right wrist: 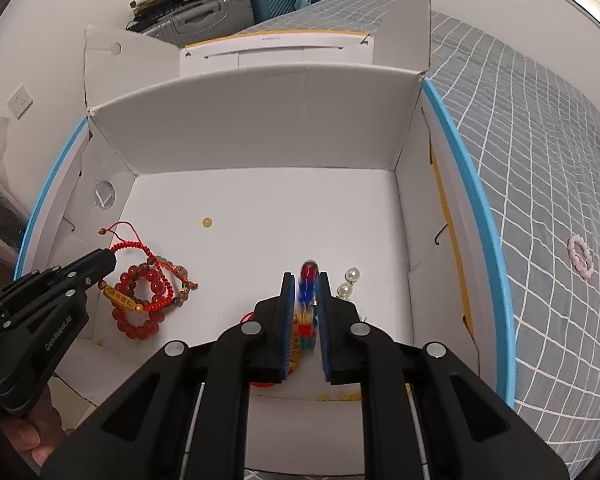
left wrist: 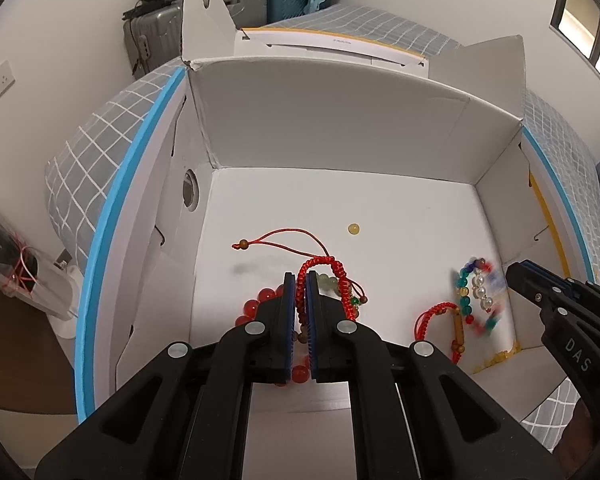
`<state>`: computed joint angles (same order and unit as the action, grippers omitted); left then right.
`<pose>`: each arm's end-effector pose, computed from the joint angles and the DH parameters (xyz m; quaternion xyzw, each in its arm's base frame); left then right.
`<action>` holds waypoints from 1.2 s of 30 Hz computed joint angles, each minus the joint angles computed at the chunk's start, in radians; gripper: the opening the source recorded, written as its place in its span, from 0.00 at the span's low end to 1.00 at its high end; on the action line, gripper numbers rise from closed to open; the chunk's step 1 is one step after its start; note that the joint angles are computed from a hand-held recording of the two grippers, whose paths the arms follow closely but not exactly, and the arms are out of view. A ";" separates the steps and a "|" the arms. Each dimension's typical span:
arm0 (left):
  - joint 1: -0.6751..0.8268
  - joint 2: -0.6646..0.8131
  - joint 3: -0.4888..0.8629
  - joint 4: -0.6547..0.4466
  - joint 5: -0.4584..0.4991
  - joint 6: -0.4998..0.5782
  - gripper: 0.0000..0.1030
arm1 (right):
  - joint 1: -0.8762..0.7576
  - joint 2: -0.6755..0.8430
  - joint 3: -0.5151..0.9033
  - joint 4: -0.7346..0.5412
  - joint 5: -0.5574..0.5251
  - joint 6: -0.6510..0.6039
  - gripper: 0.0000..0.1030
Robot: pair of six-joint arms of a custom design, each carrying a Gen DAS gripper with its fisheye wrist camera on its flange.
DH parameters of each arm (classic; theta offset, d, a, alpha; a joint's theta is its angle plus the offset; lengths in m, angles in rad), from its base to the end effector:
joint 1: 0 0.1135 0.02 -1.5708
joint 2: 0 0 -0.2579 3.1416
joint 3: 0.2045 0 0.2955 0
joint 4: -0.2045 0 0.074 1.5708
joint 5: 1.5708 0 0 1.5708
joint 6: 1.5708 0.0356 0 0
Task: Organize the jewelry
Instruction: 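Move both tools back from the box toward the pink bracelet and amber beads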
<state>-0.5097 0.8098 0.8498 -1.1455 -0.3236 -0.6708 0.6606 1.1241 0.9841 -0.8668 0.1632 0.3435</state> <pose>0.1602 -0.0766 0.2755 -0.1143 0.9542 0.0036 0.2763 0.2103 0.1561 0.2729 -0.1287 0.9489 0.0648 0.2808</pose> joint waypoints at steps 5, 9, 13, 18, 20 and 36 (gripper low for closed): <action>-0.035 -0.011 0.022 -0.025 -0.025 -0.035 0.33 | 0.003 -0.068 -0.010 0.001 0.009 0.001 0.51; -0.101 -0.006 0.063 -0.056 -0.086 -0.097 0.55 | -0.010 -0.120 -0.013 -0.001 0.025 -0.020 0.71; -0.187 0.037 0.126 -0.078 -0.149 -0.151 0.71 | -0.046 -0.202 -0.029 -0.002 0.084 -0.053 0.84; -0.299 0.157 0.234 -0.060 -0.213 -0.189 0.83 | -0.214 -0.309 -0.050 -0.009 0.046 -0.156 0.92; -0.339 0.212 0.275 -0.041 -0.232 -0.196 0.87 | -0.312 -0.343 -0.060 -0.014 0.008 -0.204 0.92; -0.527 1.055 1.061 0.132 -0.206 0.041 0.94 | -1.440 -0.008 0.131 0.057 -0.574 -0.722 0.92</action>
